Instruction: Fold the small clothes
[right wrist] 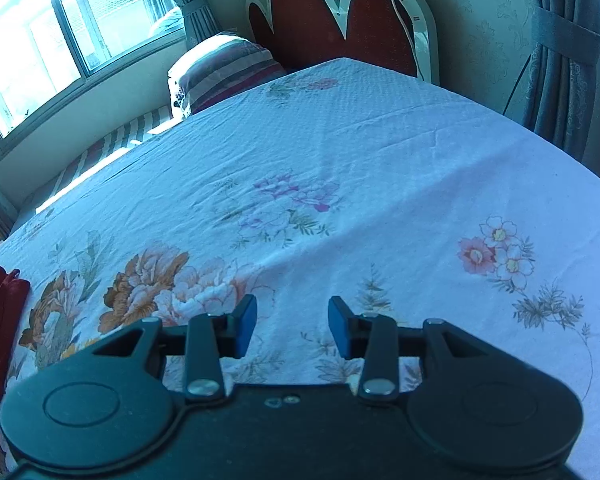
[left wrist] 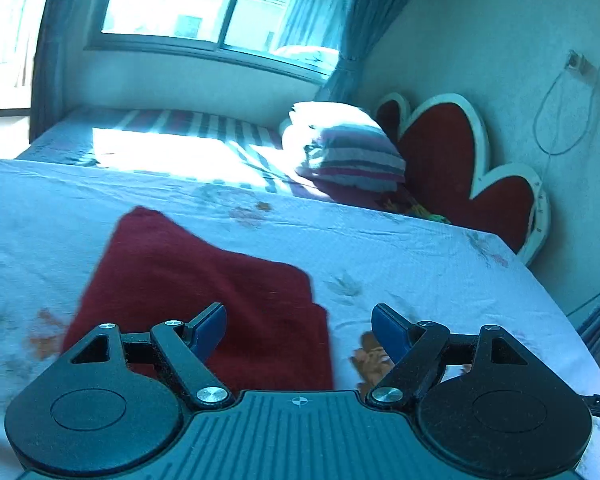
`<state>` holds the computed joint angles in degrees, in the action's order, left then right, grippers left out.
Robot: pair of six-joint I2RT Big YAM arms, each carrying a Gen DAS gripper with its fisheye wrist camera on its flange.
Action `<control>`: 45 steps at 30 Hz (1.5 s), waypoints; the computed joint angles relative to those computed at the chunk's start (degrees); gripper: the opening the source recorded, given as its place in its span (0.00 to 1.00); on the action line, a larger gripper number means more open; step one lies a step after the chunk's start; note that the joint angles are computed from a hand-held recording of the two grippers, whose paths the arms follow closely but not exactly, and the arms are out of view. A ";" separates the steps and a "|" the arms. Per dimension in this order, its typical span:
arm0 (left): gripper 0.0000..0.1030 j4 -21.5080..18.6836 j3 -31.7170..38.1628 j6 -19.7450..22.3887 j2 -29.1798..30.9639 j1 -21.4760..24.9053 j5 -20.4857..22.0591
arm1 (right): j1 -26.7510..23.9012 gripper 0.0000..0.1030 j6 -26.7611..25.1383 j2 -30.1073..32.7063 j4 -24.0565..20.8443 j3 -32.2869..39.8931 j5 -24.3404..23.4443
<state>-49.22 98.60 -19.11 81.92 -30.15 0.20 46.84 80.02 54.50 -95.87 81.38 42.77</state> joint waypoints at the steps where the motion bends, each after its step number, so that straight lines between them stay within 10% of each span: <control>1: 0.77 0.59 -2.81 -0.21 -2.39 1.40 -0.46 | 0.49 0.39 0.08 0.72 0.53 0.58 0.23; 10: 0.77 -2.35 -24.32 4.93 -18.46 14.53 0.45 | 6.12 0.39 -7.12 12.27 19.18 8.76 -4.50; 17: 0.77 4.50 -27.53 11.67 -16.82 13.38 1.39 | 8.87 0.44 -8.15 21.94 37.24 13.58 -15.52; 29: 0.77 6.96 -26.86 18.41 -14.48 14.68 6.30 | 9.32 0.52 3.91 29.72 56.98 11.96 -20.13; 32: 0.77 5.38 -25.82 19.88 -13.17 14.27 4.68 | 8.52 0.49 3.45 31.97 55.23 14.19 -18.91; 35: 0.77 4.84 -25.28 19.15 -12.84 14.49 4.96 | 7.03 0.09 2.28 35.90 46.98 20.59 -19.12; 40: 0.77 5.79 -25.92 16.85 -14.35 14.70 6.15 | 8.46 0.09 -10.56 38.44 40.12 30.48 -11.24; 45: 0.77 7.71 -27.15 13.53 -14.85 14.07 5.34 | 9.76 0.09 -11.37 37.34 35.29 31.18 -7.79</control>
<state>-41.51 71.45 -5.58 67.07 -16.07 5.54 56.59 68.65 91.84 -60.58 112.56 34.97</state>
